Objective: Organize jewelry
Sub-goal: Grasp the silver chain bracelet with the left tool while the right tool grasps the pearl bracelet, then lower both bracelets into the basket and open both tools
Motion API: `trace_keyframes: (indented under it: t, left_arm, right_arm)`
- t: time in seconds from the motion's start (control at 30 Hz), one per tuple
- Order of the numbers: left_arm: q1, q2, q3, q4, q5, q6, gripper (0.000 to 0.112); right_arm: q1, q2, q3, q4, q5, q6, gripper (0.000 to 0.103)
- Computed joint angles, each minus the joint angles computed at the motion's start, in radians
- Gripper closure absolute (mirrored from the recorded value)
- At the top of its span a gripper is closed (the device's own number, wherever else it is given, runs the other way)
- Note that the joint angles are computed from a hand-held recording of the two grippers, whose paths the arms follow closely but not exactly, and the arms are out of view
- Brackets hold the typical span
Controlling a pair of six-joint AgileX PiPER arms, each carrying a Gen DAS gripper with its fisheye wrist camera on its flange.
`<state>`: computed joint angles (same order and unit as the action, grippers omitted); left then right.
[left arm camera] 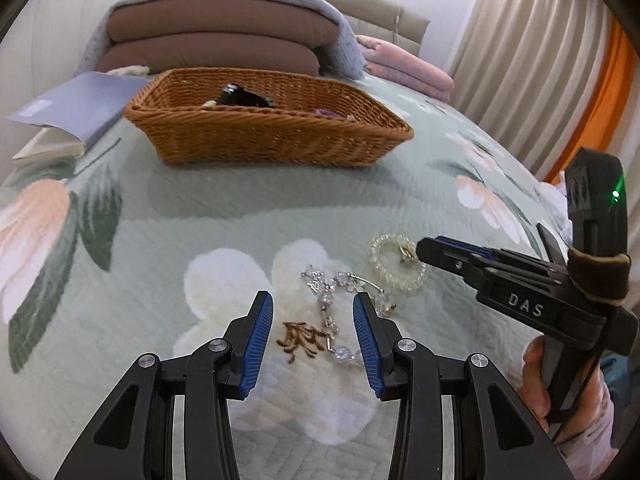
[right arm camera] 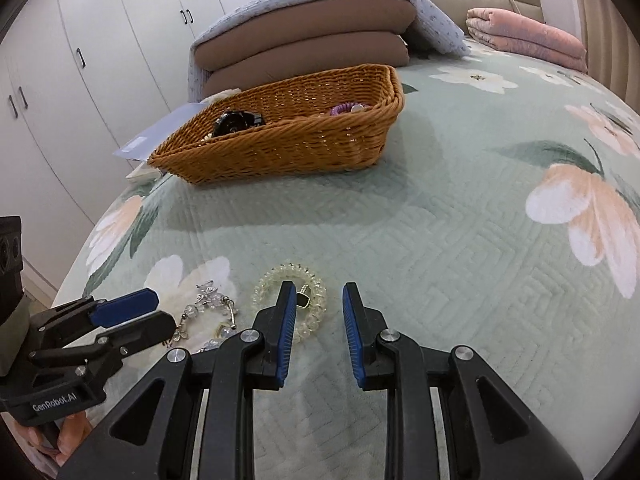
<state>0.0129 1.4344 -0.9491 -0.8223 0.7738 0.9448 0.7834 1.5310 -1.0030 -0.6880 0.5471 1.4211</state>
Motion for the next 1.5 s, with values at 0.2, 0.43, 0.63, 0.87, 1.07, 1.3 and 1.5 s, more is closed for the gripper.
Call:
trace_keyframes:
  t: [0.2,0.43,0.63,0.87,1.07,1.3,1.5]
  left_arm:
    - [-0.057,0.026,-0.02,0.088,-0.042,-0.085,0.075]
    - [-0.181,0.011,-0.007,0.281,-0.17,-0.258,0.084]
    - [-0.262,-0.009,0.015,0.44,-0.238,-0.374,0.1]
    - [-0.134,-0.032,0.017,0.116,-0.134,-0.051,0.104]
    - [0.035,-0.01,-0.019,-0.124,0.069,0.152,0.104]
    - [0.181,0.02,-0.048,-0.272,0.29,0.265,0.104]
    - [0.226,0.026,-0.056,-0.302,0.348,0.284,0.103]
  right_arm:
    - [-0.01,0.034,-0.036,0.042,0.024,-0.054,0.078]
    - [0.033,0.087,-0.112,0.032,0.13,-0.089,0.091]
    - [0.087,0.09,-0.127,-0.046,0.179,-0.047,0.092]
    - [0.078,-0.025,-0.02,-0.149,0.057,0.079,0.092]
    - [0.079,-0.056,0.01,-0.206,0.033,0.151,0.092]
    - [0.086,-0.077,0.021,-0.247,0.04,0.205,0.092]
    - [0.084,-0.09,0.032,-0.267,0.039,0.235,0.092]
